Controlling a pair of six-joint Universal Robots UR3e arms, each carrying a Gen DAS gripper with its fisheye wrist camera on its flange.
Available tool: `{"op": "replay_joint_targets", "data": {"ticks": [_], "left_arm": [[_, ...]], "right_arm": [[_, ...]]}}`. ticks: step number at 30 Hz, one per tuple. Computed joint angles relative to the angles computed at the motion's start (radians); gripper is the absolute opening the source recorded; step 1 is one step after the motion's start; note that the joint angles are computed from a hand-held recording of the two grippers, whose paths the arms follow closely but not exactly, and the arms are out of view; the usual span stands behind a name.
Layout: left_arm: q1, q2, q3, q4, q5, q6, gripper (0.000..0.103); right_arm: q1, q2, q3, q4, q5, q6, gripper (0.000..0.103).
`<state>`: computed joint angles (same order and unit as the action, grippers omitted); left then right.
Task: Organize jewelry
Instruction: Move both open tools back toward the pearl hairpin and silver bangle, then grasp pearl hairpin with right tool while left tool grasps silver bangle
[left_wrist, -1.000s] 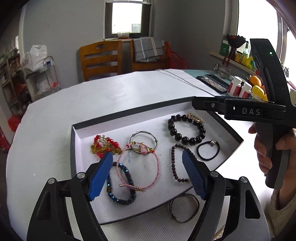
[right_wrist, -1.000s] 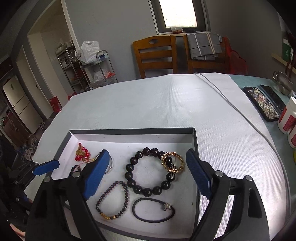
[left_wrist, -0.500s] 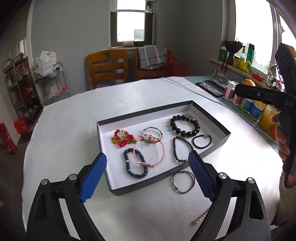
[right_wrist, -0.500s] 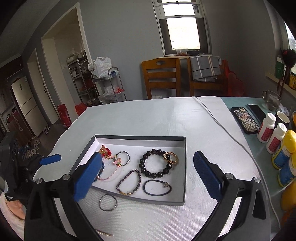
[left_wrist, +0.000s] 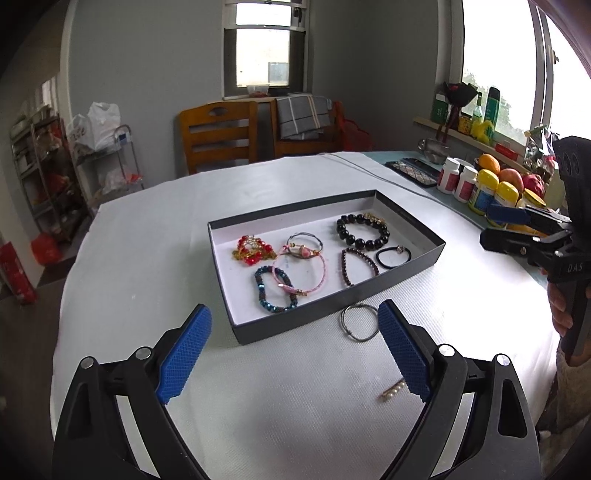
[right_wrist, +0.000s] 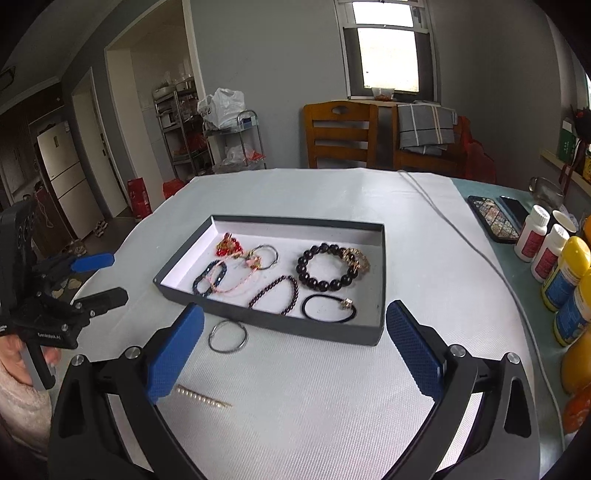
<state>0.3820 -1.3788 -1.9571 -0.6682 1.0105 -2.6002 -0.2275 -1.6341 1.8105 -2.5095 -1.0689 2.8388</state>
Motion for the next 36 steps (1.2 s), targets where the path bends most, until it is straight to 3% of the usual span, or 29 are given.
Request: {"op": "replay_joint_targets", "data": {"ticks": [8, 20, 27, 33, 36], "left_arm": [[0.003, 0.0, -0.112, 0.042, 0.028, 0.028, 0.094], [-0.001, -0.057, -0.142, 0.108, 0.054, 0.023, 0.094], [-0.002, -0.064, -0.142, 0.107, 0.054, 0.027, 0.094], [-0.005, -0.066, -0.142, 0.105, 0.05, 0.029, 0.094], [-0.013, -0.068, -0.141, 0.099, 0.05, 0.033, 0.094]], "right_arm": [[0.101, 0.041, 0.106, 0.002, -0.045, -0.095, 0.097], [0.271, 0.114, 0.123, -0.029, -0.144, -0.217, 0.094], [0.346, 0.171, 0.101, -0.072, -0.205, -0.237, 0.076], [0.309, 0.178, 0.068, 0.01, -0.12, -0.255, 0.055], [0.296, 0.154, 0.089, 0.014, -0.104, -0.27, 0.04]]}}
